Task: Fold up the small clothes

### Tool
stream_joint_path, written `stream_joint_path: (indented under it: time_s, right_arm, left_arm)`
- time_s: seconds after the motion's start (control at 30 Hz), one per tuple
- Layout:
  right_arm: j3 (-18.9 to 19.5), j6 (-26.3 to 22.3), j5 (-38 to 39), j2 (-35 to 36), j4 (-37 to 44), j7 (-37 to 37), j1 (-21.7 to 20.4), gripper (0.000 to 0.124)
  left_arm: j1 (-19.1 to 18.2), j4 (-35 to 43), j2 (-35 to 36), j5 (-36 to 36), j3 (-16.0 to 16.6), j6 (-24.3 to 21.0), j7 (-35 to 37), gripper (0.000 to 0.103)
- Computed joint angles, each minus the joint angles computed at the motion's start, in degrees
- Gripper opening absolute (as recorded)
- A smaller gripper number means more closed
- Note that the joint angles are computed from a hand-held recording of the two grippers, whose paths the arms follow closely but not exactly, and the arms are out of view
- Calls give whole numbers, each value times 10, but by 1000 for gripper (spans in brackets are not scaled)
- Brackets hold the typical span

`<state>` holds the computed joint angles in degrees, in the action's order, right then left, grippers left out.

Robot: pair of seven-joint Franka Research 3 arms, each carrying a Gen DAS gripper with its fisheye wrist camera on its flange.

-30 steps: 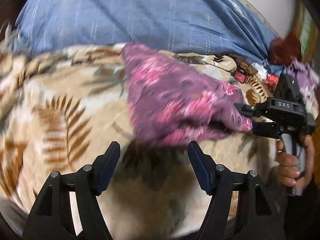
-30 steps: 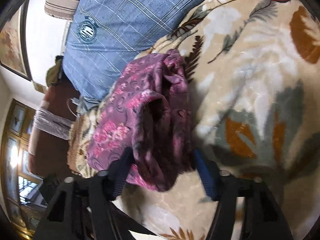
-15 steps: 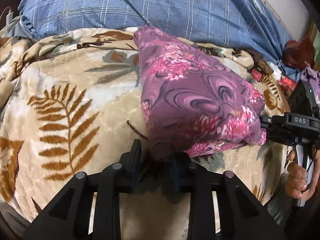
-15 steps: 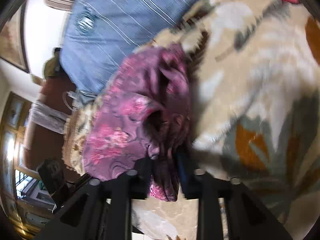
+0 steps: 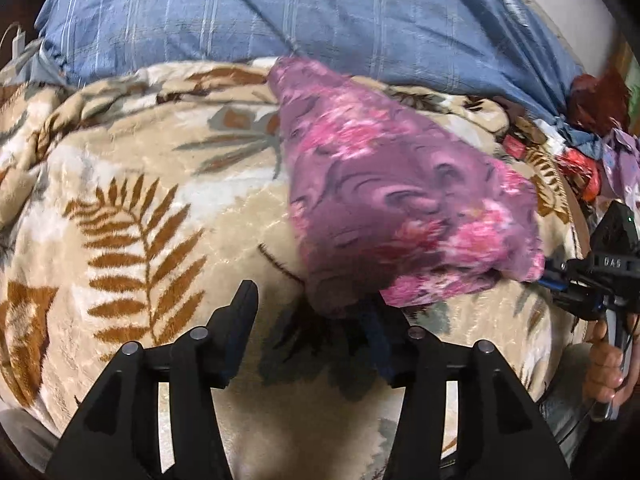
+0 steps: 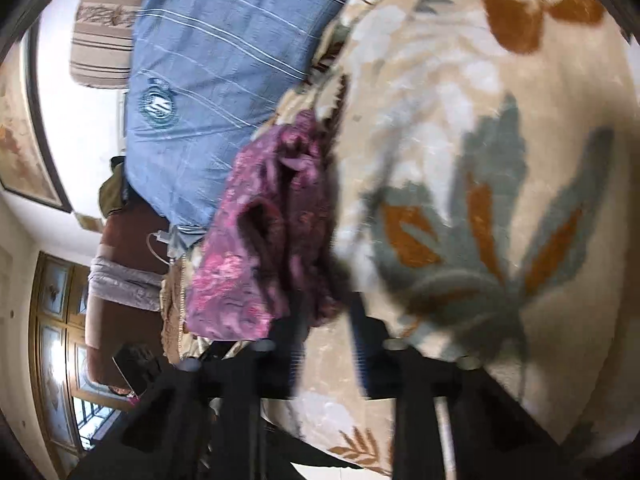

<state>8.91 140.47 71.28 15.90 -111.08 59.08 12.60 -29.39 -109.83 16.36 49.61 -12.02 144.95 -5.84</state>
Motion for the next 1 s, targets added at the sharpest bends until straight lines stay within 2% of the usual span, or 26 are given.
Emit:
stream_joint_path:
  time_s: [0.1,0.17,0.23,0.37,0.47,0.5,0.53,0.57,0.6,0.67,0.7,0.8,0.87,0.93,0.97,1.0]
  right_arm:
    - [7,-12,-20,13,20,-14,6,15]
    - [6,16,-61,14,28,0,26,16]
    - [3,31,-103,24,39,38,36,22]
    - [18,-1,-67,47,56,37,10,27]
    - [21,-17,-55,56,61,36,3,27]
    - [22,-18,-50,56,60,35,1,27]
    - [22,-10,-42,52,54,34,0,24]
    - [22,10,-23,41,40,27,-1,26]
    - [20,24,-18,32,32,21,0,29]
    - [18,29,-18,27,29,16,1,42]
    - [19,13,-15,32,33,13,-1,42]
    - [18,0,-43,41,46,17,10,41]
    - [17,0,-71,48,55,28,18,29]
    - [17,-3,-86,56,60,43,21,12]
    - [20,-1,-79,56,58,38,17,11]
    - [21,1,-78,55,58,35,16,11]
  left_arm:
    - [2,-15,-5,11,4,31,-30,51]
    - [1,-16,-5,19,5,41,-35,51]
    - [-2,-8,-1,26,3,33,-23,51]
    - [-2,14,13,17,3,13,2,51]
    - [12,12,24,1,10,63,-4,50]
    - [17,11,27,-9,10,78,3,48]
    - [19,4,28,-11,14,100,-1,38]
    - [34,-11,25,-5,11,144,-16,32]
    - [28,-18,21,-19,20,156,-10,27]
    - [20,-18,15,-25,22,139,-2,22]
    - [17,-16,14,-27,22,131,1,22]
    - [15,-15,14,-36,22,126,0,22]
    - [19,-14,18,-51,22,129,-7,27]
    - [17,8,31,-71,17,99,11,32]
    - [14,15,34,-71,18,87,19,32]
    - [13,19,35,-73,17,80,26,27]
